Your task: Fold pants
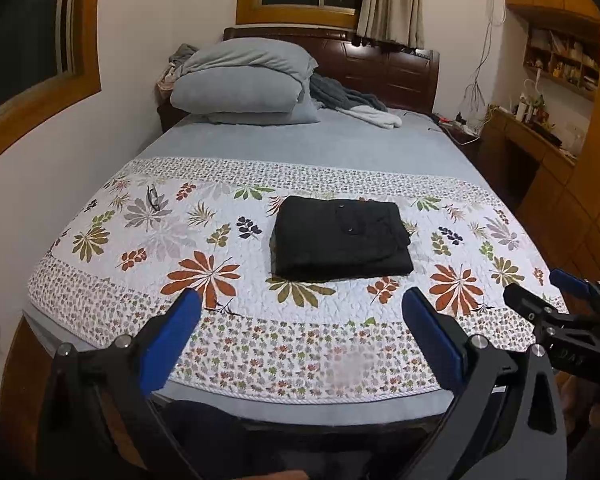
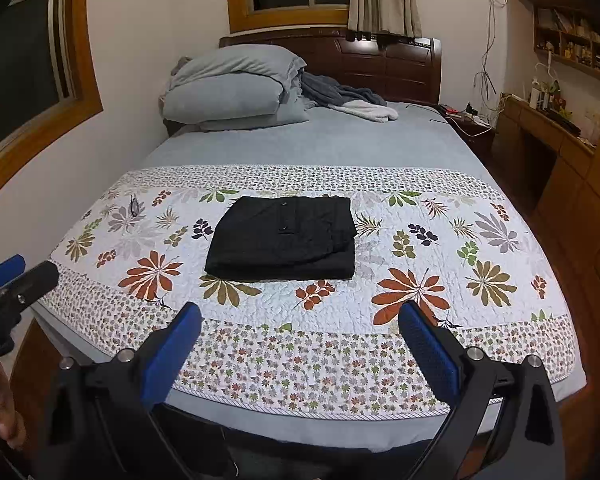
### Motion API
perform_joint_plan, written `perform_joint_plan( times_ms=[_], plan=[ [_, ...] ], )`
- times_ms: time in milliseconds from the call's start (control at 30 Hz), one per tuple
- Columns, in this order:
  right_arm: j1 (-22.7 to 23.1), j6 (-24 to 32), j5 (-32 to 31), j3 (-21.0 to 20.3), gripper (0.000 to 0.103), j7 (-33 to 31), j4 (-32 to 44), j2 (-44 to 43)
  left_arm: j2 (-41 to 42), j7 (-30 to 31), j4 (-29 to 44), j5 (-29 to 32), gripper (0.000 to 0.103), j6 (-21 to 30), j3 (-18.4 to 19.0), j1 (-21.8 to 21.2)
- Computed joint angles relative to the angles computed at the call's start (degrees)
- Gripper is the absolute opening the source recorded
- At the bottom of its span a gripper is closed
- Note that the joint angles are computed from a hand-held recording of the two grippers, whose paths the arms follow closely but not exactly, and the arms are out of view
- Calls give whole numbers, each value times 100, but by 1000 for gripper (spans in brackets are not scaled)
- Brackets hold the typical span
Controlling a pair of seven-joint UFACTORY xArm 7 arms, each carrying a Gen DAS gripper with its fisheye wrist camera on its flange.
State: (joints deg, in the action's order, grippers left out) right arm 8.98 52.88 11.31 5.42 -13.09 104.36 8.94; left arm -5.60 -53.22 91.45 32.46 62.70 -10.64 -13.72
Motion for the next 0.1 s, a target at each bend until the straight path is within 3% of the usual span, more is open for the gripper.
perform_joint_plan(
  times_ms=[100],
  plan=[
    [3, 13, 18, 13, 99, -27, 9, 6, -48, -49, -47, -40, 100, 0, 12, 16]
  ],
)
